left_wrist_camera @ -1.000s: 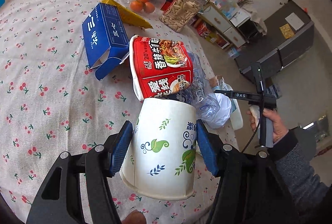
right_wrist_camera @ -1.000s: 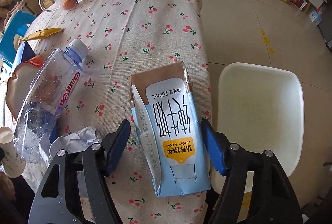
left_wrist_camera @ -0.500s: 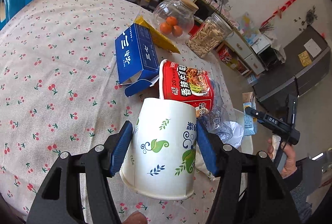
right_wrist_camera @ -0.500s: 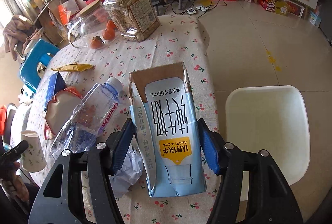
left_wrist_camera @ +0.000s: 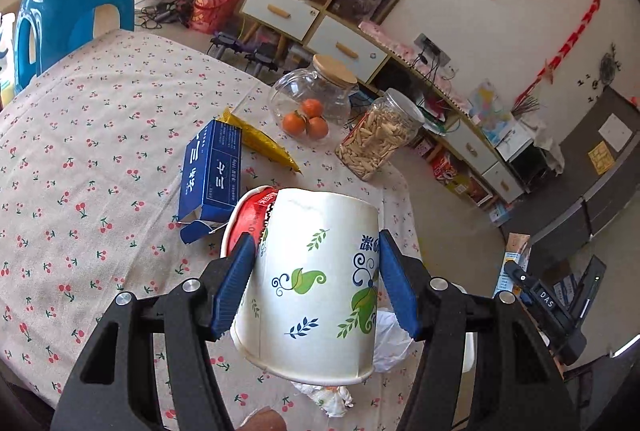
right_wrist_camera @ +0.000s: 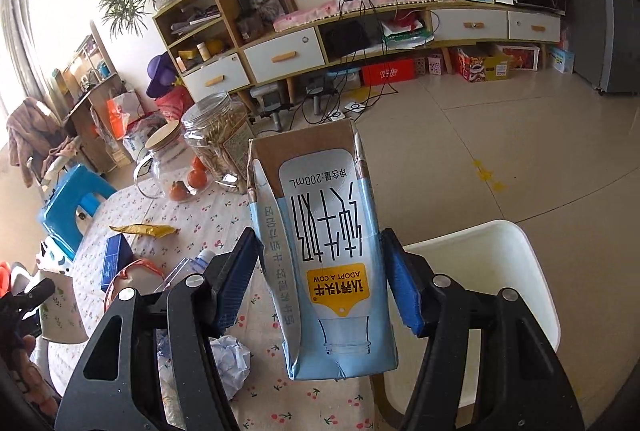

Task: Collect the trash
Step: 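Lift the milk carton with the right tool and drop it into the white bin, then carry the paper cup with the left tool over the bin and release it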

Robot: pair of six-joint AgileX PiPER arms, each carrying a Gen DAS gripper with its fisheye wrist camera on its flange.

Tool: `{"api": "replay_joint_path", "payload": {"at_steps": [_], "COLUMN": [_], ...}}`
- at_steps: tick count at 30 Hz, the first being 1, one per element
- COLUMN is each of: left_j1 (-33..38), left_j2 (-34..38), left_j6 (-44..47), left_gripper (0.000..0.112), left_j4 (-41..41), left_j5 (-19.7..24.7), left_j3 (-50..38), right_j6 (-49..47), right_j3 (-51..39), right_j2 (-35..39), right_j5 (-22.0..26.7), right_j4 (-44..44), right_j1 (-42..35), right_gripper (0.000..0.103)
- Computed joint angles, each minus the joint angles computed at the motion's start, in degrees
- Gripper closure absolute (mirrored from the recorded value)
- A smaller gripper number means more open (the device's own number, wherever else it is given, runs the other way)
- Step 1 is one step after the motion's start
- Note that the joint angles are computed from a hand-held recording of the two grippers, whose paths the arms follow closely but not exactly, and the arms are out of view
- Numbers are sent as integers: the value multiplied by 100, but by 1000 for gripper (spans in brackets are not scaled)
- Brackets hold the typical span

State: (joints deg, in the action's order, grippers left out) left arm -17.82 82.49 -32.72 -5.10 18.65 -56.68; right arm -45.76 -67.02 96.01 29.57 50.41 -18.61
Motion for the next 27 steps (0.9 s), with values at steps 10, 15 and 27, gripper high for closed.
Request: {"api": "replay_joint_path", "payload": {"at_steps": [10,15,27], "left_j1": [-1612,-2206,-3050], "left_j2": [1109,1942,4236], "left_j6": [-2836,-2992,-1975], "left_gripper": [51,51,51], "left_j4": [2668,2918,2354], "left_j5": [551,945,2309], "left_j3": [-1511,-2599,-5866], "right_j6": [705,1222,1811], "right_j3": [89,122,353], "right_j2": [95,205,10], "right_j5": [-589,-833,-1181], "right_j4": [-328,-942,-1336], "right_j1": [-703,-825,-1598], "right_gripper": [43,42,13]}}
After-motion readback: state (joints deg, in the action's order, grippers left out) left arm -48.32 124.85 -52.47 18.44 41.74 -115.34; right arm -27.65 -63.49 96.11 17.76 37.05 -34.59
